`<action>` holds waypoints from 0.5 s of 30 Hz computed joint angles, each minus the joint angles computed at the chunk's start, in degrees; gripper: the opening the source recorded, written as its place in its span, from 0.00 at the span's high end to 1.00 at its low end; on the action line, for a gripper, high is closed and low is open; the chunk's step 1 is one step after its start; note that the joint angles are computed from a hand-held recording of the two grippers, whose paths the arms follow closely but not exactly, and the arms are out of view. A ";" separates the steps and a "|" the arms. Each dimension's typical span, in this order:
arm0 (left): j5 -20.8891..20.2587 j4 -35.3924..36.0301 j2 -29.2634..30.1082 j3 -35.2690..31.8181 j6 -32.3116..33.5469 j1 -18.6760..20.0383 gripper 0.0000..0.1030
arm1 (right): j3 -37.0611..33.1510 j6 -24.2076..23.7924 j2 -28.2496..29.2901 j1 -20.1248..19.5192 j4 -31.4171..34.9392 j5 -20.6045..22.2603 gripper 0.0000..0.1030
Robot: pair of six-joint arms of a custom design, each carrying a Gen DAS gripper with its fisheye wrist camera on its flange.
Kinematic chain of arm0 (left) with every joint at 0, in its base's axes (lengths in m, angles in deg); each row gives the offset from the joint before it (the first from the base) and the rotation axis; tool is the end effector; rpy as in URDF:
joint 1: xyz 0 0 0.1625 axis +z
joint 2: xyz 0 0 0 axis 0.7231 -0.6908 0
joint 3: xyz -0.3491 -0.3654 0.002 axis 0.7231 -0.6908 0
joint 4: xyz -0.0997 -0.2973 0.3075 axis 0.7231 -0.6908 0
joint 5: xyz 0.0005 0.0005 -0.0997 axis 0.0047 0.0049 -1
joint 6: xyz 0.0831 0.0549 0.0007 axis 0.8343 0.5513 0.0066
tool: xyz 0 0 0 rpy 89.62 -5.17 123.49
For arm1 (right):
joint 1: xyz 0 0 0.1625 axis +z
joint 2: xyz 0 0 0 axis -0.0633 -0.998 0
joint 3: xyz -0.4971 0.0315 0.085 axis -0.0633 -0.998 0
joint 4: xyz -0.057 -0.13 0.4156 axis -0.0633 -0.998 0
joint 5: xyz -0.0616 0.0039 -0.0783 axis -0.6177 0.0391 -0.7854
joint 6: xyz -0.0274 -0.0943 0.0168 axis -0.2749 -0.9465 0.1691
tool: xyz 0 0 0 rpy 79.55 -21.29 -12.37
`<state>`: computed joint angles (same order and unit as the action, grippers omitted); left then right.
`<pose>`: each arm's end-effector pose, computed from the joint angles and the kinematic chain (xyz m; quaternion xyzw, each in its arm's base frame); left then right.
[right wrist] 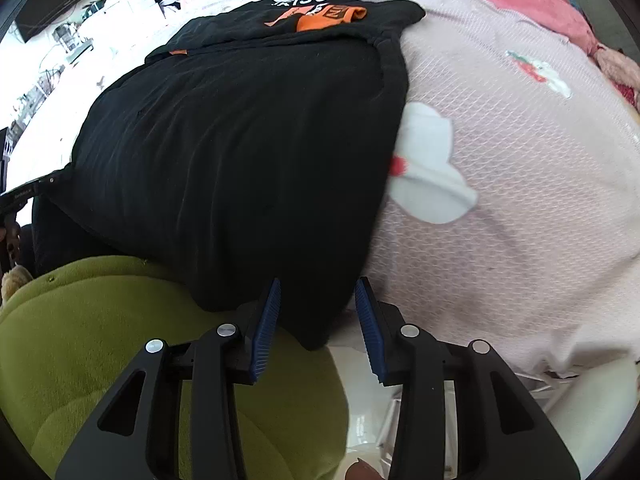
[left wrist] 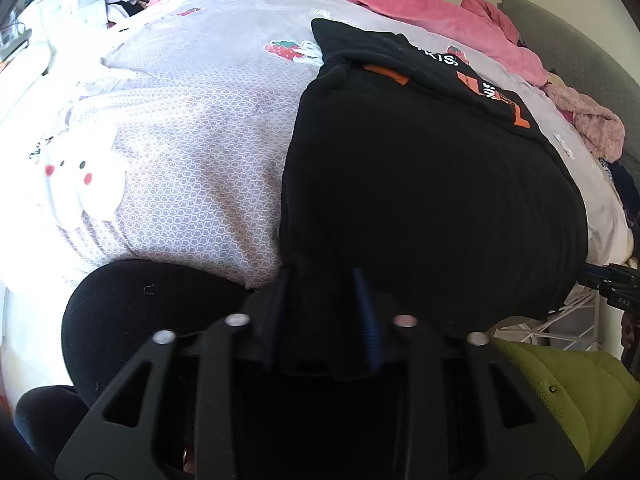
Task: Fold small clothes
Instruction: 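Move the right gripper to the shirt hem and close on it, then close the left gripper on the hem while the right gripper holds it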
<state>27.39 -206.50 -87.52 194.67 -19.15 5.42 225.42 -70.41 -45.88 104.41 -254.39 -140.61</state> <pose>-0.0556 -0.3896 0.2460 0.1700 0.9209 -0.2171 0.2755 0.1433 -0.3435 0.1271 0.1231 -0.9288 0.1888 0.2940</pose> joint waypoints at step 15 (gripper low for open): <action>4.03 -8.78 -1.55 2.19 1.43 -5.53 0.96 | -0.28 -7.47 -7.55 3.00 -2.91 8.68 0.92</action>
